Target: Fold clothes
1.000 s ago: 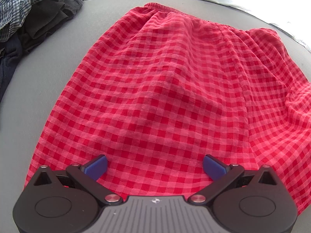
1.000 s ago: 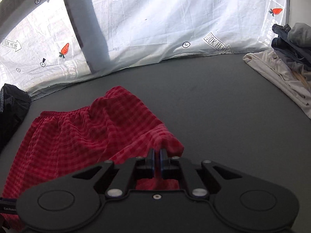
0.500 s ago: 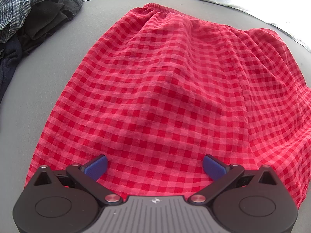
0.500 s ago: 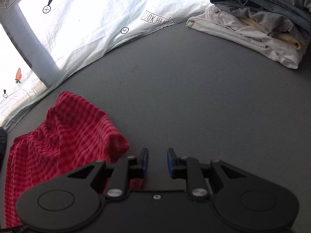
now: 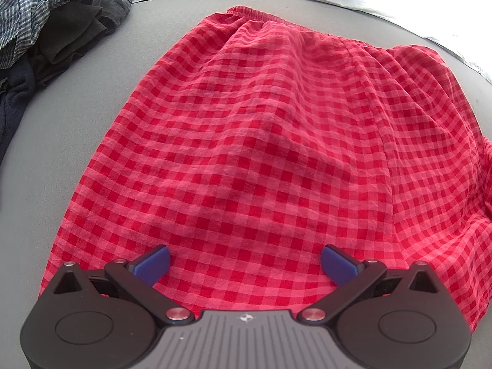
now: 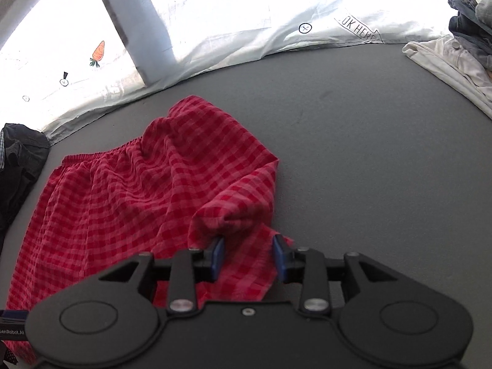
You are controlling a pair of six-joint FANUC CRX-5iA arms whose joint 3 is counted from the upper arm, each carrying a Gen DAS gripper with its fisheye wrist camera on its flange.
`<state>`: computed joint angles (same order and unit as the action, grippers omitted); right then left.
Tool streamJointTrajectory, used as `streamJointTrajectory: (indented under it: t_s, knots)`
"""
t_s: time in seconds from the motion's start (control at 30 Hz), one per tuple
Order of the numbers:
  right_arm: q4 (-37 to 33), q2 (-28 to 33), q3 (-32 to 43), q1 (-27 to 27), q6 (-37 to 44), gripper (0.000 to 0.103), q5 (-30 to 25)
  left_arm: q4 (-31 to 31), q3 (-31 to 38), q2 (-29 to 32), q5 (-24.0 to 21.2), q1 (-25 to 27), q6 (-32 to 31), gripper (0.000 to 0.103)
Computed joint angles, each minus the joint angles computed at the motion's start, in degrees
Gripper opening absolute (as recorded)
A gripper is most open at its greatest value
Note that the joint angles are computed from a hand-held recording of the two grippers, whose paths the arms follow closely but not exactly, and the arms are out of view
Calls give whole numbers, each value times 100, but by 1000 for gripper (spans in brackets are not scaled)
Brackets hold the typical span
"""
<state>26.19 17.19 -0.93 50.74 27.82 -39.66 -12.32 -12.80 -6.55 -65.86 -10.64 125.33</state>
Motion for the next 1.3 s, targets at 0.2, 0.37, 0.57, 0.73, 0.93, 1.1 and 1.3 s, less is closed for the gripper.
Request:
streamJointTrajectory:
  t_s: [0.2, 0.37, 0.57, 0.73, 0.93, 1.1, 1.3]
  knots:
    - [361, 7, -173, -10, -425, 45, -252, -16, -23, -14, 34, -4, 0, 103]
    - [325, -6, -201, -48, -190, 45, -115, -25, -6, -6, 25, -21, 8, 103]
    - [267, 5, -160, -18, 252, 11, -121, -75, -36, -32, 93, -40, 16, 103]
    - [888, -368, -664, 32, -670, 2, -123, -193, -112, -99, 215, -103, 91, 103]
    - [1891, -1377, -1747, 166, -2393, 2, -389, -265, -103, -89, 223, -166, 189, 103]
    - [1914, -1971, -2218, 408, -3095, 2, -631, -88, -92, -70, 149, -50, 94, 103]
    - [1373, -1871, -1999, 513, -2508, 6, -1043, 546, -662, -640, 534, 262, 158, 103]
